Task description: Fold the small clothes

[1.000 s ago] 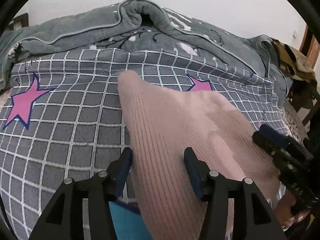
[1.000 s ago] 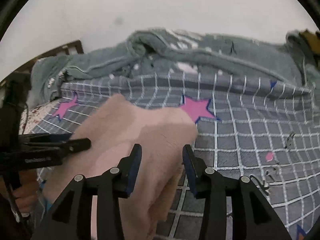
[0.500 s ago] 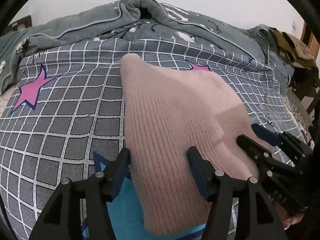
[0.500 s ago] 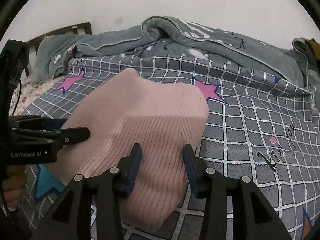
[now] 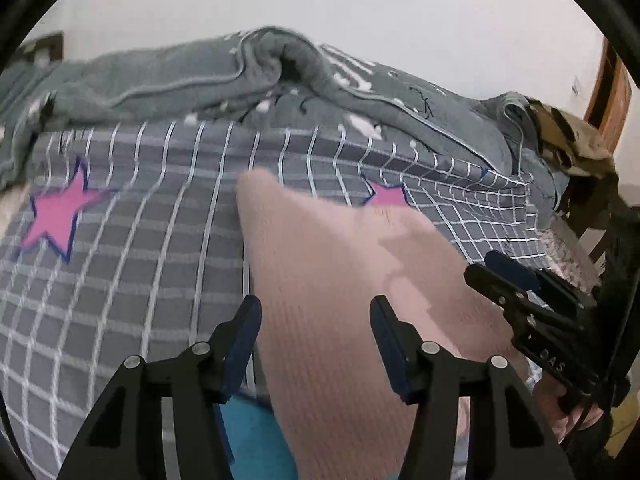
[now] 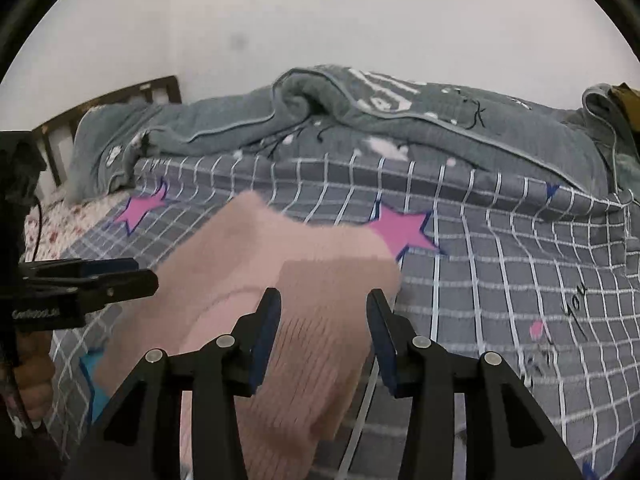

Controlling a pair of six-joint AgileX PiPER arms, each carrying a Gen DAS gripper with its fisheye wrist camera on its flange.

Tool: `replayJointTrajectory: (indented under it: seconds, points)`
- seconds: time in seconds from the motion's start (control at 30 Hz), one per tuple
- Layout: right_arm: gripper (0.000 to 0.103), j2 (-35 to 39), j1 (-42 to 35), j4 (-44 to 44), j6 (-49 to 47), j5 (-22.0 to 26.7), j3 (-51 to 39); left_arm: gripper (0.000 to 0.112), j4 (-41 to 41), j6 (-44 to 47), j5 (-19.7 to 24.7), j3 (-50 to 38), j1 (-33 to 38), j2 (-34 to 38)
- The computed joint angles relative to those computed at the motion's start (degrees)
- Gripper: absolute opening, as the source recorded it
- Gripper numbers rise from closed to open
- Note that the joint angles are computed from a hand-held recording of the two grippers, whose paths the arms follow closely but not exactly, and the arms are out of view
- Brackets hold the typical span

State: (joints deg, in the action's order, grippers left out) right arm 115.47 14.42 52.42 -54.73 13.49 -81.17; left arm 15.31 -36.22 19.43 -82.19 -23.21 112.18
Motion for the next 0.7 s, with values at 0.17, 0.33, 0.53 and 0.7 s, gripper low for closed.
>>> replayJointTrajectory:
  seconds: [0.17, 0.33, 0.53, 0.7]
  points:
    - [0.032, 6.62, -0.01, -10.51, 11.37, 4.25, -10.71, 0.040, -1.41, 6.69, 6.19, -12.34, -0.46, 6.90]
    - [0.026, 13.42, -0.06, -20.18, 19.80, 9.14, -18.80, 0.037, 2.52, 4.32, 12.39, -20.84, -1.77, 14.33]
    - [0.026, 15.51, -0.98, -18.21, 19.41, 11.40, -20.84, 0.037, 6.23, 0.02, 12.82, -21.42, -2.61, 16.32]
    - [0.027, 14.68, -0.71, -17.33, 18.37, 9.61, -18.85, 0.038, 7.41, -1.91, 10.28, -19.39, -2.55, 16.11]
